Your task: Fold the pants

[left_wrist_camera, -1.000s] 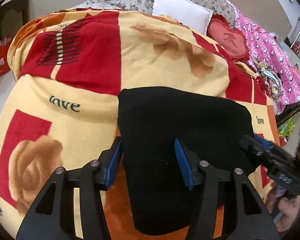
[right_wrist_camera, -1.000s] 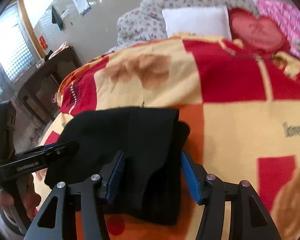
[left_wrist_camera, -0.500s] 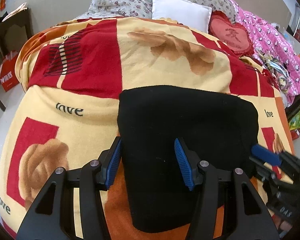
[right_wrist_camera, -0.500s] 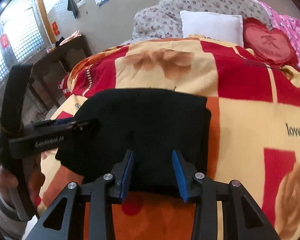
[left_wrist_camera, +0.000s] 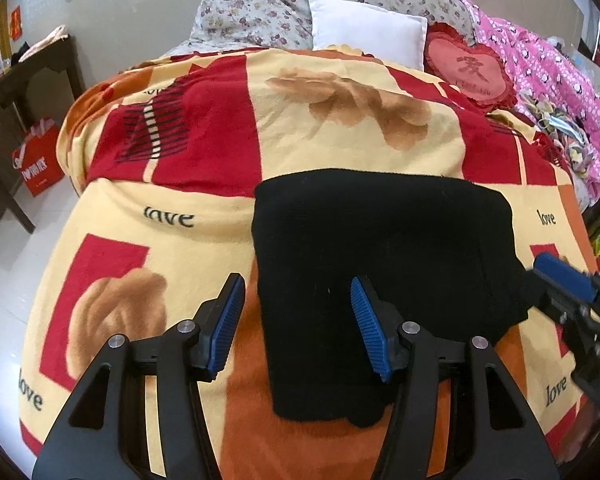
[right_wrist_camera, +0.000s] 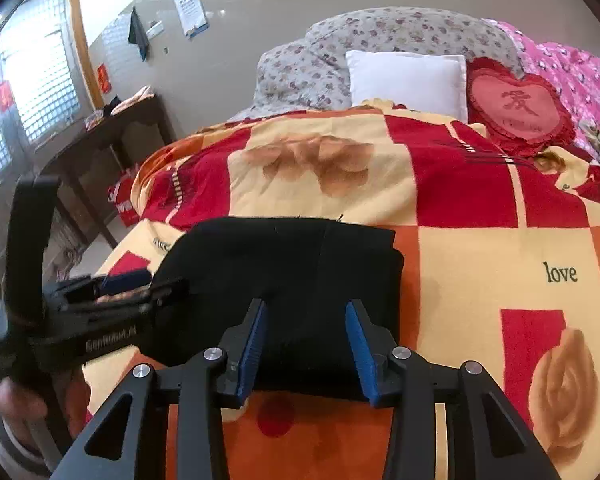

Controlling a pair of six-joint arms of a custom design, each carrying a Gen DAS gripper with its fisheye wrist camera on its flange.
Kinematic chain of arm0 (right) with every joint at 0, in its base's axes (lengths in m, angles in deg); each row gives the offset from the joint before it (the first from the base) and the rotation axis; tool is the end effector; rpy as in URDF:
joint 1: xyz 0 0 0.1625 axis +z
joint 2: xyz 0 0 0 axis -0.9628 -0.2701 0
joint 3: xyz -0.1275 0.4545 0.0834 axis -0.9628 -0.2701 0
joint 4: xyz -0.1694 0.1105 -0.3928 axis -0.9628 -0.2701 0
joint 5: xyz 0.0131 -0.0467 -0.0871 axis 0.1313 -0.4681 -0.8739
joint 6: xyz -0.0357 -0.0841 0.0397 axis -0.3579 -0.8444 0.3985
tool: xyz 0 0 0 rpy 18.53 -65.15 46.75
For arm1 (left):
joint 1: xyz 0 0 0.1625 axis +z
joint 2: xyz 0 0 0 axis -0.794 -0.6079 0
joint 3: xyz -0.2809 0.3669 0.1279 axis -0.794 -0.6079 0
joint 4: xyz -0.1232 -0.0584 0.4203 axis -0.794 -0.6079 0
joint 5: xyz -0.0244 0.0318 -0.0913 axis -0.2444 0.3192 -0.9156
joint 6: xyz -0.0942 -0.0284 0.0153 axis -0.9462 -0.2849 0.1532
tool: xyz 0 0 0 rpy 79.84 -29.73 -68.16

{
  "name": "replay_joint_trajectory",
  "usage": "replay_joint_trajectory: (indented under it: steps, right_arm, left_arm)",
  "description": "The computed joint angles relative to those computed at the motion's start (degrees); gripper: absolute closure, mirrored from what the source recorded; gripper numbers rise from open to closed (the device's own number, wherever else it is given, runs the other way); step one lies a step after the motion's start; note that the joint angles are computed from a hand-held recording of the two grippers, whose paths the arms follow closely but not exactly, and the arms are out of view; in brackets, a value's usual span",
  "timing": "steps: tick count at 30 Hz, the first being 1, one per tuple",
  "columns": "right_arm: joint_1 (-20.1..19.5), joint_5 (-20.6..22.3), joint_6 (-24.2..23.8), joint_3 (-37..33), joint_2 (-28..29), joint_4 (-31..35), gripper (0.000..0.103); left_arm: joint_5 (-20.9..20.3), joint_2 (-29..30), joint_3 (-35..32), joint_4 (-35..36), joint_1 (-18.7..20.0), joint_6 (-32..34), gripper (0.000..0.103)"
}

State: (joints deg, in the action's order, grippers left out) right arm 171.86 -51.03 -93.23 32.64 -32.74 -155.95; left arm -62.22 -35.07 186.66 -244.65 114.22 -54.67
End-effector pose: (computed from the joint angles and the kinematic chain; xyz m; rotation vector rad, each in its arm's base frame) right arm 0.1889 -0.6226 0.0788 0.7151 -2.5443 0.7960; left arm -0.0989 -0.6253 0.1374 0.2645 2.2898 -0.8104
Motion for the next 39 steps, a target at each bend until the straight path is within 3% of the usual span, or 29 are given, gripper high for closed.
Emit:
replay_joint_trajectory:
  steps: [8, 26, 39]
  right_arm:
    - [0.5, -0.6, 2.4, -0.1, 0.5, -1.9, 0.053]
    - [1.6, -0.8, 2.5, 2.3, -0.5, -3.0, 0.052]
    - [1.8, -0.9, 2.2, 2.4, -0.7, -2.9, 0.052]
  left_arm:
    - [3.2, -1.1, 3.3, -1.2, -2.2, -1.3, 0.048]
    - [6.2, -2.7, 7.2, -5.9, -4.9, -1.0, 0.048]
    - [6.0, -2.6, 7.7, -7.2, -5.2, -0.4, 0.048]
